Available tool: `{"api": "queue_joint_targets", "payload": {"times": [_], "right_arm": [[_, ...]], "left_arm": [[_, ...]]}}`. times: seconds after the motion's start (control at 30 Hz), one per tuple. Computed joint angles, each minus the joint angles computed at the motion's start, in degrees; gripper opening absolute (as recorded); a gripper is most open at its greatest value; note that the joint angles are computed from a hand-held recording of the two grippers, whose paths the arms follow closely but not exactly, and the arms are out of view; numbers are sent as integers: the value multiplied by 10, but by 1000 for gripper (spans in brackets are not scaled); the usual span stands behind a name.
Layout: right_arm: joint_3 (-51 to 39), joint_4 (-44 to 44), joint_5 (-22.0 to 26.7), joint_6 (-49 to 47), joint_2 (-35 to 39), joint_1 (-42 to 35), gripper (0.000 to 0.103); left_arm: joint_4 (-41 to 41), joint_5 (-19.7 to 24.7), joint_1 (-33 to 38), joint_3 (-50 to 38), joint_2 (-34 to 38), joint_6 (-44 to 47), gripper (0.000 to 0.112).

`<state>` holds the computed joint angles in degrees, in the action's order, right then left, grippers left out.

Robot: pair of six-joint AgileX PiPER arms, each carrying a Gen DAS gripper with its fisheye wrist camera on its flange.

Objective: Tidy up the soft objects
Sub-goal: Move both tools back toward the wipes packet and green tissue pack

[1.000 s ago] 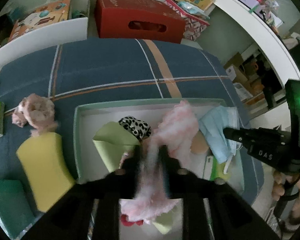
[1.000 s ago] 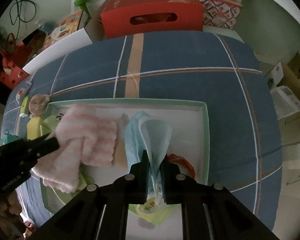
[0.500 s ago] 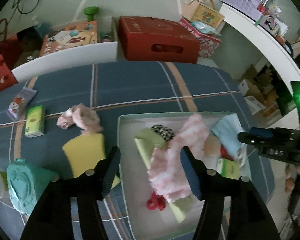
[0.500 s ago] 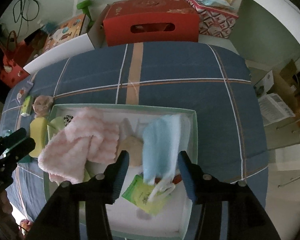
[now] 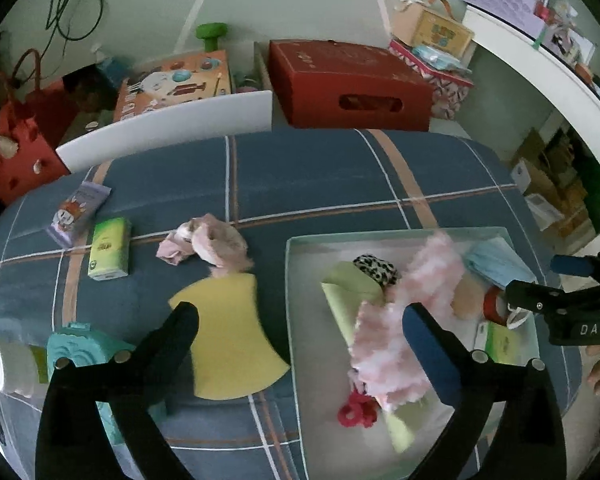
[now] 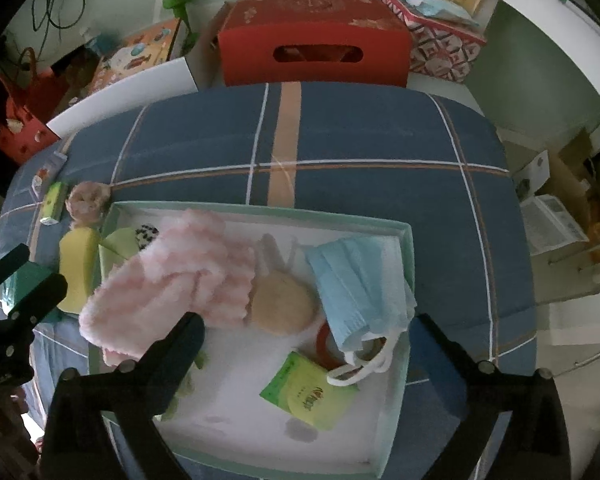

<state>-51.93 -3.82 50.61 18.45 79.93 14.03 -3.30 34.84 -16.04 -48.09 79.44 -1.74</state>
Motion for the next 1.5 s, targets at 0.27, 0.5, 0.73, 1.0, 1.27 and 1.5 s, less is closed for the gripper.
{"api": "queue_joint_targets", "payload": {"times": [0.27,0.5,0.73,1.0,1.27,1.5], "right_arm": [[-13,-13,2,34,0,16,103],[-33,-25,5,68,-6,40,103],[-90,-76,56,126,18,113,103],[-172,-53,60,143,69,183,103],[-314,-25,82,147,173,246,103],[-499,-26,158,141,288,300,103]], "left_arm": [[-51,41,64,-22,-15,91,102],[-122,99,174,-65,-21,226,102],[-162,114,291,-95,-24,335,102],[-202,183,433,-168,29,428,102],[-197,226,534,-260,102,467,102],[-195,246,590,-338,178,468,102]]}}
